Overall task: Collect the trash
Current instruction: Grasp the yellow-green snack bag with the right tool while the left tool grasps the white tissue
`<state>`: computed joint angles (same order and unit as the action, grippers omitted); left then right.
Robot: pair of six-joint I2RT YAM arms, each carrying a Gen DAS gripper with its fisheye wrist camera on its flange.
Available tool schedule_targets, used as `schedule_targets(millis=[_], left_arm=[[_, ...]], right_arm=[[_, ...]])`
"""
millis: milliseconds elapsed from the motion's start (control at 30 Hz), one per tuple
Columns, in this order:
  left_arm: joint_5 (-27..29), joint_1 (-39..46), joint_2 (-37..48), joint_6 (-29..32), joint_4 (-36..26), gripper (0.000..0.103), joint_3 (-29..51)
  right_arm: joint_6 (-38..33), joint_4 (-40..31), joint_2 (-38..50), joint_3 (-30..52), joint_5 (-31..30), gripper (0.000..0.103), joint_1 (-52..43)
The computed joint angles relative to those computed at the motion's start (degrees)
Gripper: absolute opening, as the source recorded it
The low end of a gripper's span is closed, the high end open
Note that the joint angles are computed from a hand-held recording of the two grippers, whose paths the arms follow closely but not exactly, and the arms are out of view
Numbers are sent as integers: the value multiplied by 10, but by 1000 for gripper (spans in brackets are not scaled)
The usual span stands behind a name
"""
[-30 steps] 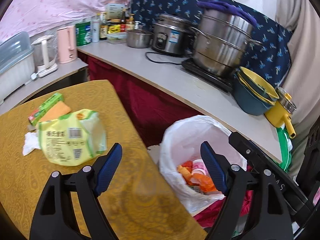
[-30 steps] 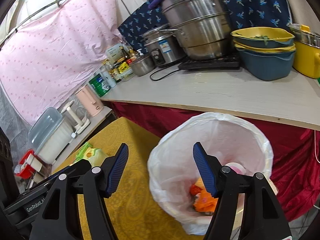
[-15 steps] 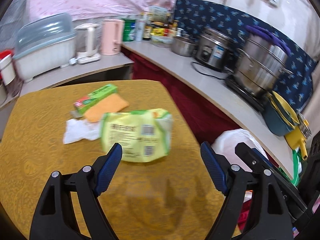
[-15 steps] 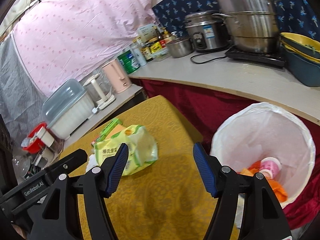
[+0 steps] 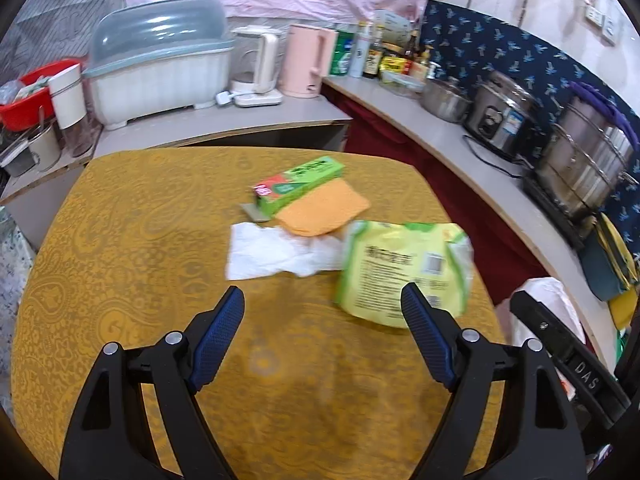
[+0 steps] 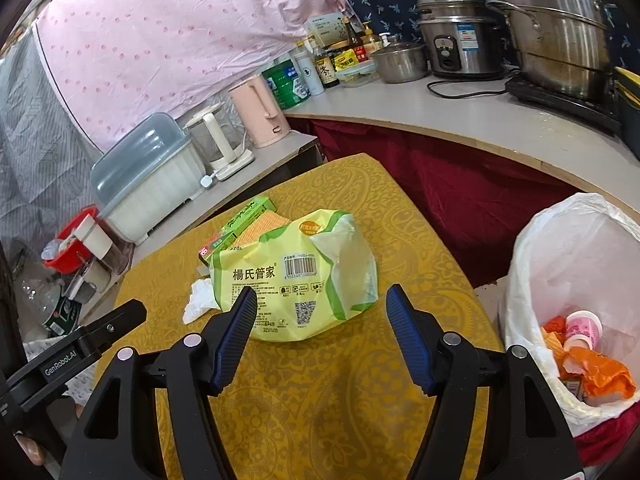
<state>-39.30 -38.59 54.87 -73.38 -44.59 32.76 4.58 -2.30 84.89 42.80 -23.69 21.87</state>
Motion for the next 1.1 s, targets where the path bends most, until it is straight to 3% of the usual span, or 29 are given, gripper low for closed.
schedule_targets(millis=[267,500,600,667,833,1000,1067,1100], left_arm=[[83,151,-55,126,87,77,-91],[150,254,0,240,214,77,-133],[168,282,42,286,279,77,-142],[182,296,73,316,324,77,-145],[209,325,186,371,426,76,-135],[199,327,245,379,471,62,-126],[194,323,249,382,470,51,-122],[197,323,247,383,470,39,-123]], right_arm=[[26,39,96,47,31,65,39],[36,53,182,97,49,54,52],[34,53,210,113,54,39,52],[33,51,225,120,53,21,52],[27,61,246,123,52,15,50],[32,68,250,120,50,15,51],[32,71,249,118,49,15,50],[32,73,248,116,49,15,50]])
